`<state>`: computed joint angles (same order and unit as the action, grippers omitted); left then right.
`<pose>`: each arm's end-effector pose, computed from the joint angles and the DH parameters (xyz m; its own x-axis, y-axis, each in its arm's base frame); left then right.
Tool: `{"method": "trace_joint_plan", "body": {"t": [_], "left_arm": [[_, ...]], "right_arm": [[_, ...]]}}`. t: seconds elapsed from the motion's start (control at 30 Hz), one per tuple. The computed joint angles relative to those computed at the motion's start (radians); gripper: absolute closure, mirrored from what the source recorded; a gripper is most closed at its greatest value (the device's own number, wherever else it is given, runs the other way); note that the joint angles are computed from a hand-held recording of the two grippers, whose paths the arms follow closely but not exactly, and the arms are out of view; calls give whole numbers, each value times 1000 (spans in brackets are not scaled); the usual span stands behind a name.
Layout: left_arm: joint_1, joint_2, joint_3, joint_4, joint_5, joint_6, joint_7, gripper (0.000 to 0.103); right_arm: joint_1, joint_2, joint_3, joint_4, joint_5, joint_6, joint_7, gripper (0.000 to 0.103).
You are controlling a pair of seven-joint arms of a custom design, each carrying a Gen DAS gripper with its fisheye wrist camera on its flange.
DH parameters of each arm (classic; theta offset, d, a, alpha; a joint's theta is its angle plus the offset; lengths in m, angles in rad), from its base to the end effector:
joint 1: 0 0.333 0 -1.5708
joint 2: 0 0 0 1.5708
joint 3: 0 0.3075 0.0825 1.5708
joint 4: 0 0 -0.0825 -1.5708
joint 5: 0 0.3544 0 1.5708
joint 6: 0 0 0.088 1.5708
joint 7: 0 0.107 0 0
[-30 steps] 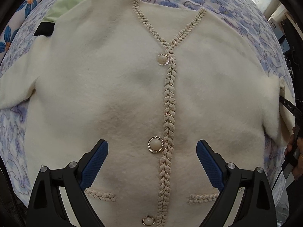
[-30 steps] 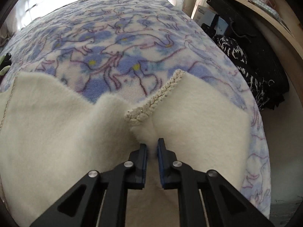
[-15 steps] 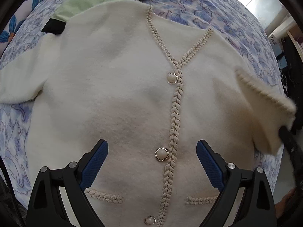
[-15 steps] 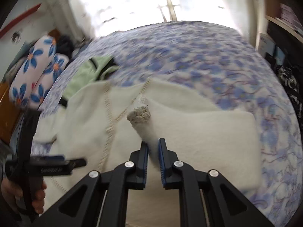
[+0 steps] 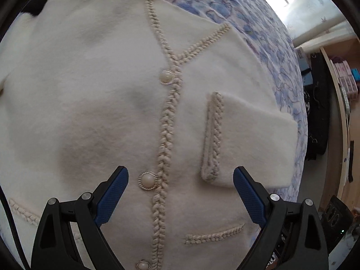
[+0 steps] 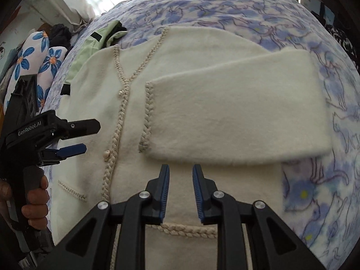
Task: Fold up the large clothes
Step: 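Lift the cuff with the right tool and fold the sleeve across the body, then open the right tool and release the folded sleeve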
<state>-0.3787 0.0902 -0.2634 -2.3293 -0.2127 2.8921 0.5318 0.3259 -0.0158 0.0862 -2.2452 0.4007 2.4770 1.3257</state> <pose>0.4343 -0.3076 0.3657 0.4824 -0.7451 0.4606 -0.8127 -0.5769 -0.0820 0.4767 0.2071 0.4077 0.3826 -0.8893 -0.2504 -0.9106 -0.3172 -0.2648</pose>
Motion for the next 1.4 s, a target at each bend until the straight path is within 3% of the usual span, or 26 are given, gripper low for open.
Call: {"method": "trace_joint_plan", "body": {"t": [0.17, 0.3, 0.37, 0.4, 0.43, 0.47, 0.5, 0.53, 0.63, 0.77, 0.87, 0.97, 1.03, 1.1, 1.13, 1.17, 1.23, 1.33, 1.4], "left_arm": [[-12, 164, -9, 191, 17, -59, 118, 10], [-62, 278, 34, 330, 84, -135, 132, 11], [-99, 331, 65, 416, 143, -213, 124, 14], [-124, 350, 86, 454, 190, -257, 113, 24], [-150, 367, 108, 498, 243, -310, 101, 45], [-167, 378, 118, 530, 290, -339, 105, 73], [-166, 375, 116, 535, 310, -341, 118, 87], [-157, 370, 104, 534, 311, -327, 139, 90], [-165, 313, 115, 495, 349, -285, 110, 91], [-202, 170, 179, 415, 549, -257, -33, 91], [-200, 28, 209, 335, 734, -330, -169, 91], [-168, -71, 198, 287, 844, -496, -260, 91], [-132, -121, 188, 230, 816, -581, -248, 87], [-96, -137, 181, 183, 727, -629, -199, 70], [-77, -142, 177, 155, 698, -640, -192, 51], [-60, -148, 173, 120, 675, -631, -197, 38], [-30, -164, 161, 52, 612, -575, -210, 36], [18, -166, 159, -37, 471, -423, -179, 36], [52, -154, 146, -59, 455, -359, -193, 36]], "right_arm": [[-16, -31, -18, -43, -7, -6, 55, 82], [-20, -47, -26, -73, -1, -17, 77, 82], [-21, -53, -28, -85, -10, -17, 88, 82], [-22, -58, -30, -91, -11, -18, 92, 82], [-23, -62, -32, -95, -11, -20, 96, 82], [-24, -64, -35, -98, -10, -23, 101, 82], [-26, -67, -38, -101, -7, -25, 106, 82], [-28, -69, -40, -104, -5, -25, 115, 82], [-33, -76, -46, -110, -1, -23, 137, 82], [-35, -84, -50, -111, -6, -17, 148, 82], [-33, -88, -52, -110, -1, -19, 139, 82], [-28, -83, -49, -104, -2, -20, 134, 82], [-25, -65, -45, -89, -3, -26, 139, 82], [-26, -55, -41, -81, -10, -30, 147, 78], [-26, -50, -38, -77, -17, -28, 156, 68], [-25, -46, -36, -73, -15, -22, 155, 60], [-24, -32, -32, -54, -20, -14, 152, 59], [-29, 2, -27, -4, -34, -12, 143, 59], [-37, 34, -26, 45, -46, -11, 136, 59]]}}
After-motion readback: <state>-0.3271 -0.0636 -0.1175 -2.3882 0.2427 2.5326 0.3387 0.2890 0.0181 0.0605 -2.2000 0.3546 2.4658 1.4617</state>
